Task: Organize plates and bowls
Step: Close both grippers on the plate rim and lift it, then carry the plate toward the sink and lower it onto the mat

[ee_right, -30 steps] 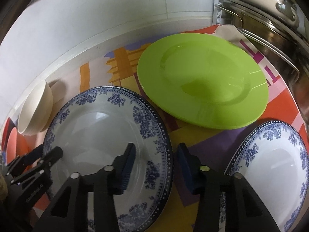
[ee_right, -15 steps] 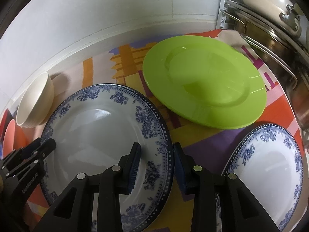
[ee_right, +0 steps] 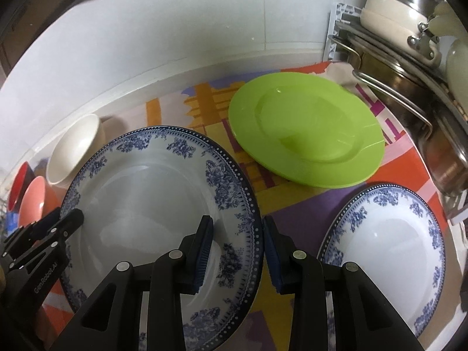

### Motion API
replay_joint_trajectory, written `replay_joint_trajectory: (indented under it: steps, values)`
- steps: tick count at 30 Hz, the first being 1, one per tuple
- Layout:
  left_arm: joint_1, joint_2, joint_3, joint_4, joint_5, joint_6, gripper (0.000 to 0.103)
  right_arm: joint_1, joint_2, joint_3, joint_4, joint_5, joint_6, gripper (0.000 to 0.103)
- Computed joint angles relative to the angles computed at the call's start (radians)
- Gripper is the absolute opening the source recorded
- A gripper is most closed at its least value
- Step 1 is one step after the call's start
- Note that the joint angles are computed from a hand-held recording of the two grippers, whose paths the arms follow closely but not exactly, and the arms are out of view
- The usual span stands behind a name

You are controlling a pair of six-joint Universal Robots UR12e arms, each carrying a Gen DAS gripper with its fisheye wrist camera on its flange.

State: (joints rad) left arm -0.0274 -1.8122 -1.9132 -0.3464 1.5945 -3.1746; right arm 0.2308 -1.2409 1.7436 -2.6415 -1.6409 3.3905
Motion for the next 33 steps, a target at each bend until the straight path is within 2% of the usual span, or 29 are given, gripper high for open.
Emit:
replay_joint_trajectory:
  steps: [8,18,24,33]
  values:
    - [0.023,0.084,-0.073,0.010,0.013,-0.023,0.037,0.022,-0.038,0.022,-0.019,0.007,-0.022,0.036]
    - [0.068,0.191,-0.171,0.026,0.044,-0.049,0.037,0.074,-0.081,0.052,-0.019,0.028,-0.057,0.036]
    - [0.106,0.250,-0.223,0.025,0.054,-0.049,0.037,0.108,-0.093,0.058,-0.013,0.041,-0.063,0.036]
    - [0.192,0.346,-0.303,0.014,0.056,-0.026,0.037,0.176,-0.098,0.054,-0.010,0.049,-0.067,0.036]
